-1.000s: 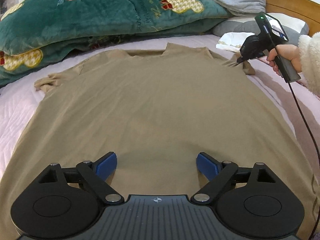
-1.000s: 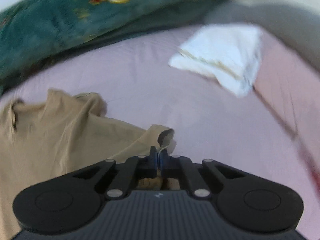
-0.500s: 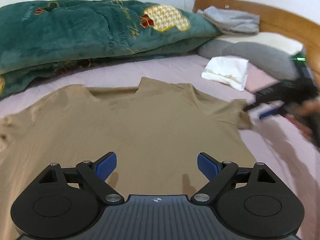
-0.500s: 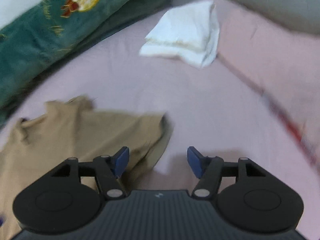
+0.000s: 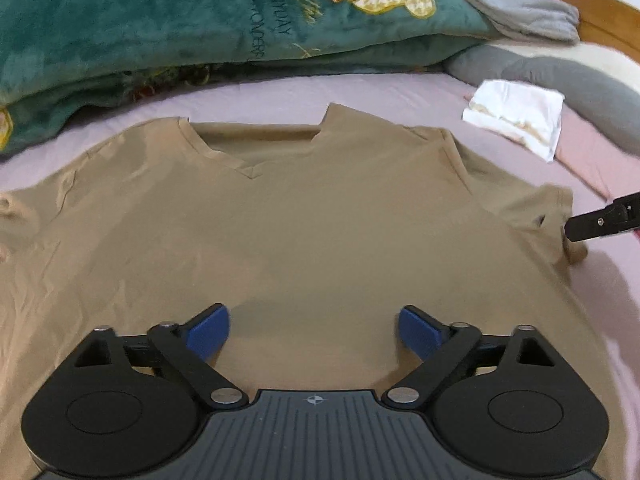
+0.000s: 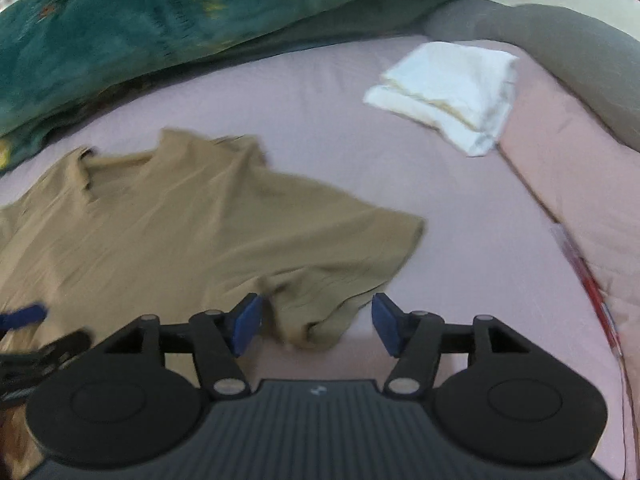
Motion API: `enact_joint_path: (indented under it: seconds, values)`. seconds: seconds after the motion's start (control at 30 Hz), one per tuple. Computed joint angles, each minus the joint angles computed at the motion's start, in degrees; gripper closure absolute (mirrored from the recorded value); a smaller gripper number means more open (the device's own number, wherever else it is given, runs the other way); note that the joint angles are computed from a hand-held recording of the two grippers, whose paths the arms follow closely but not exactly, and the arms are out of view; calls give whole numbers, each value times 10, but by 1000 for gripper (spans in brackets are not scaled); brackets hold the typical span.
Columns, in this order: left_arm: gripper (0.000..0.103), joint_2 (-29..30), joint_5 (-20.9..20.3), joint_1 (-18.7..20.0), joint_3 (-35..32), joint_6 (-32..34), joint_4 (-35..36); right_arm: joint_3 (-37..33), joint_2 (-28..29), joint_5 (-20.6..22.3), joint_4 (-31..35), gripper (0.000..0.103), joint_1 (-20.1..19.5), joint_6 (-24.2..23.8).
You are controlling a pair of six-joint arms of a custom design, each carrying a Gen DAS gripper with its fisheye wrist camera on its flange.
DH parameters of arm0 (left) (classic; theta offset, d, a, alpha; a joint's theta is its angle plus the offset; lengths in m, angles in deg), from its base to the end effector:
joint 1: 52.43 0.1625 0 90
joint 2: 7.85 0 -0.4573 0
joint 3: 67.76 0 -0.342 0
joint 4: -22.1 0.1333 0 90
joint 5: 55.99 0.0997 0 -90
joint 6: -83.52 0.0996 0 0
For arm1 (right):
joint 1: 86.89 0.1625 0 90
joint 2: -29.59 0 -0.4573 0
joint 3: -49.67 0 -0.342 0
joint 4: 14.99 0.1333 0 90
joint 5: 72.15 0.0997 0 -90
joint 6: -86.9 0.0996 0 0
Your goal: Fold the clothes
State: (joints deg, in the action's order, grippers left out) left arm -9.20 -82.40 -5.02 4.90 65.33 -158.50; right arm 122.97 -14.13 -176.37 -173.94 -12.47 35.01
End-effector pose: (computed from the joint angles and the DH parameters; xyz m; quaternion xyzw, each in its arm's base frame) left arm -0.2933 -0.6479 -0.1596 0.0908 0.8377 -0.3856 0.3760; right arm -0.1010 -0.7673 0.2983 0.2515 -0.9008 0.2133 0.2825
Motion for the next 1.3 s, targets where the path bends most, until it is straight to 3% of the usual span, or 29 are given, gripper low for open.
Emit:
enact_joint_path:
  seconds: [0.13, 0.23, 0.27, 0.47, 0.5, 0.57, 0.6, 0.67, 0.73, 0.8, 1.0, 1.1, 1.13, 1.23, 1.3]
  values:
    - [0, 16, 17, -2, -12, 32, -24, -12, 38, -47, -48, 46, 4, -44]
    - [0, 14, 9, 0, -5, 38, -45, -9, 28, -8, -28, 88, -7, -37]
    - [0, 14, 8, 0, -3, 41, -50, -7, 24, -11, -22, 93, -7, -54]
    - [0, 3, -10, 2, 8, 34, -58, -35, 17, -92, 32, 94, 10, -125]
    - [0, -2, -17, 3, 12, 26, -60, -50, 16, -108, 64, 93, 15, -121]
    - [0, -13, -32, 5, 20, 10, -64, -63, 13, -111, 69, 75, 26, -121]
    - [0, -14, -35, 8, 13, 16, -73, -64, 12, -97, 54, 68, 30, -120]
    - [0, -9, -37, 14, -11, 34, -88, -74, 17, -43, 35, 33, 37, -108]
    - [0, 0, -37, 22, -51, 45, -67, -96, 33, 4, 28, 22, 45, -91]
    - [0, 14, -28, 29, -95, 73, -44, -139, 67, 21, 39, 21, 53, -69]
    - [0, 48, -4, 48, -196, 152, 19, -321, 199, 1, 101, 20, 64, -24]
    - [0, 43, -34, 59, -172, 166, -17, -425, 259, -22, 177, 33, 60, 14]
    - [0, 48, -40, 60, -167, 189, -58, -433, 266, -21, 183, 58, 57, 16]
    - [0, 49, -46, 62, -166, 197, -75, -411, 259, 11, 165, 98, 50, 7]
    - [0, 52, -47, 63, -171, 202, -79, -379, 250, 14, 120, 98, 54, -5]
